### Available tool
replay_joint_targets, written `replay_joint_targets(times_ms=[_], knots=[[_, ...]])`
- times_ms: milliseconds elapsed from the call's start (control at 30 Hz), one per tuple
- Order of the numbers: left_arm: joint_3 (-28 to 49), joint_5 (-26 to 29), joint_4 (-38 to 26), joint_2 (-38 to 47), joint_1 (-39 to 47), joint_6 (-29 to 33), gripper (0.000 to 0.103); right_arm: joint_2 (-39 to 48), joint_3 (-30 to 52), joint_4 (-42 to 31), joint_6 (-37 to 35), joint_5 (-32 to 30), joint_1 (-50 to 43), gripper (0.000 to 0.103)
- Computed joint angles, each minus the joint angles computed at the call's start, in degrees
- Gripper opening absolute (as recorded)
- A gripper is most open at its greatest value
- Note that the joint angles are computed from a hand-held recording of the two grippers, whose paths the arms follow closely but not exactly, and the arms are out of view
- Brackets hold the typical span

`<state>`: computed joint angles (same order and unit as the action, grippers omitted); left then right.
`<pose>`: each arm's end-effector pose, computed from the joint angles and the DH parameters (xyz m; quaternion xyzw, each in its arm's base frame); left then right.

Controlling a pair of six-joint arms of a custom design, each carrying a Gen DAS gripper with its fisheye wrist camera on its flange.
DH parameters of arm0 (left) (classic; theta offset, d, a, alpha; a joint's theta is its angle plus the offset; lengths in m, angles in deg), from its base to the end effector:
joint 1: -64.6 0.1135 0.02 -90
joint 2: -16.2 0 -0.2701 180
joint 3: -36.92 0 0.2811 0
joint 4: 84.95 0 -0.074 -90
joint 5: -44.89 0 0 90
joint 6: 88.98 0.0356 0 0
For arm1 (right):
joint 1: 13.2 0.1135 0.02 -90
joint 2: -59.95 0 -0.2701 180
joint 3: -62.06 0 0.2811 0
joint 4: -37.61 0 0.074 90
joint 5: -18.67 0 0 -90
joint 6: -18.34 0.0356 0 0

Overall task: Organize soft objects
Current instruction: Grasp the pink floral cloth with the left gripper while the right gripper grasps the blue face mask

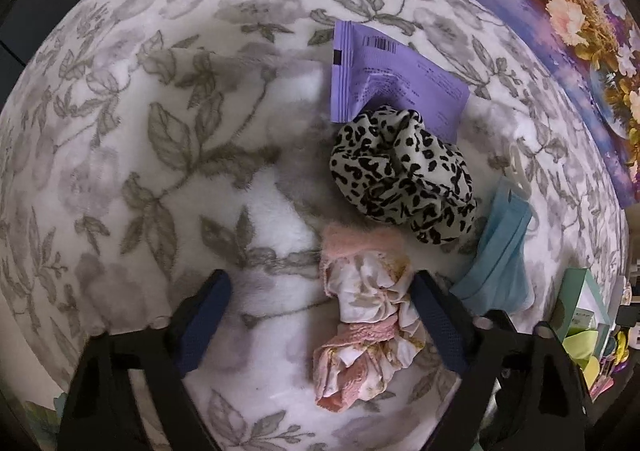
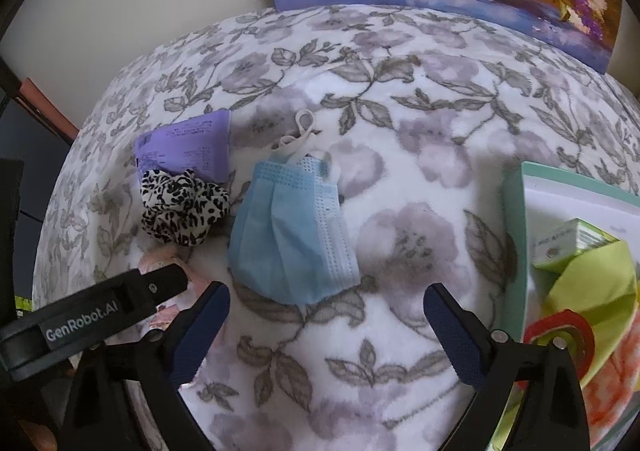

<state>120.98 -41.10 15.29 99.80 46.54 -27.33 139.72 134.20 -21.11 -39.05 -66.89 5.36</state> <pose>0.2762 -0.0927 0.2766 -0.0860 0.9913 -0.0687 0.0719 0.2801 0.0911 0.2417 0.1275 0.9697 0.0542 0.2011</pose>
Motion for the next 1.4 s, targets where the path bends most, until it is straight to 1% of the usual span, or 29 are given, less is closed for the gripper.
replay_joint_targets(times_ms=[133,200,233,267,300,333,400,533,600,700,767,800,933,1067,1133,1200,1400], knots=[[-1.5,1.2,1.1,-0.2,0.0,-1.0,0.079,0.8,-0.3,1.8,-1.1,-0.9,-0.1,0.095],[-2.1,1.5,1.6,-0.8,0.3,-1.6,0.074,1.2,-0.3,2.9,-1.7,-1.6,-0.2,0.091],[-2.1,2.1,2.4,0.0,1.6,-0.4,0.073,1.3,-0.2,3.2,-2.0,-1.5,-0.1,0.089],[-2.2,2.4,2.6,-0.2,1.9,-0.2,0.071,1.7,-0.1,3.4,-2.2,-1.1,0.1,0.085],[-2.4,2.5,2.7,-0.3,2.1,-0.1,0.067,2.2,0.2,3.5,-2.3,-0.7,0.3,0.084],[-2.3,2.5,2.7,-0.4,2.4,0.1,0.065,2.4,0.3,3.7,-2.4,-0.8,0.4,0.084],[-2.4,2.5,3.2,-0.2,3.1,0.7,0.056,2.9,0.2,4.7,-2.7,-1.6,0.5,0.084],[-1.7,2.7,3.4,0.1,3.8,1.2,0.047,3.8,0.5,5.3,-3.5,-1.7,1.0,0.084],[-1.0,3.2,3.0,0.1,4.2,1.4,0.036,4.4,0.9,5.1,-3.3,-0.9,1.2,0.077],[-0.6,4.4,2.1,-0.7,5.5,2.4,0.029,4.8,0.9,5.3,-3.2,-0.7,1.1,0.076],[-0.5,4.5,2.0,-0.7,5.5,2.9,0.026,4.9,1.1,5.1,-3.3,-0.5,1.0,0.072],[-0.4,4.7,2.0,-0.8,5.5,3.0,0.025,5.2,1.3,4.9,-3.3,-0.1,1.1,0.070],[0.0,4.8,1.8,-0.5,5.4,2.9,0.025,5.3,1.4,4.5,-3.5,0.4,1.1,0.067],[0.0,4.9,1.8,-0.7,5.1,2.2,0.024,4.9,1.6,3.4,-3.1,1.6,1.2,0.053],[0.0,4.9,1.7,-0.9,4.9,2.1,0.022,4.5,1.5,3.2,-3.1,1.4,0.9,0.048],[0.2,4.8,1.4,-1.1,4.7,2.2,0.020,4.3,1.4,3.0,-2.9,1.0,0.4,0.040],[0.2,4.2,1.3,-1.6,3.3,1.4,0.015,3.1,0.9,2.5,-2.9,-0.7,-0.9,0.027]])
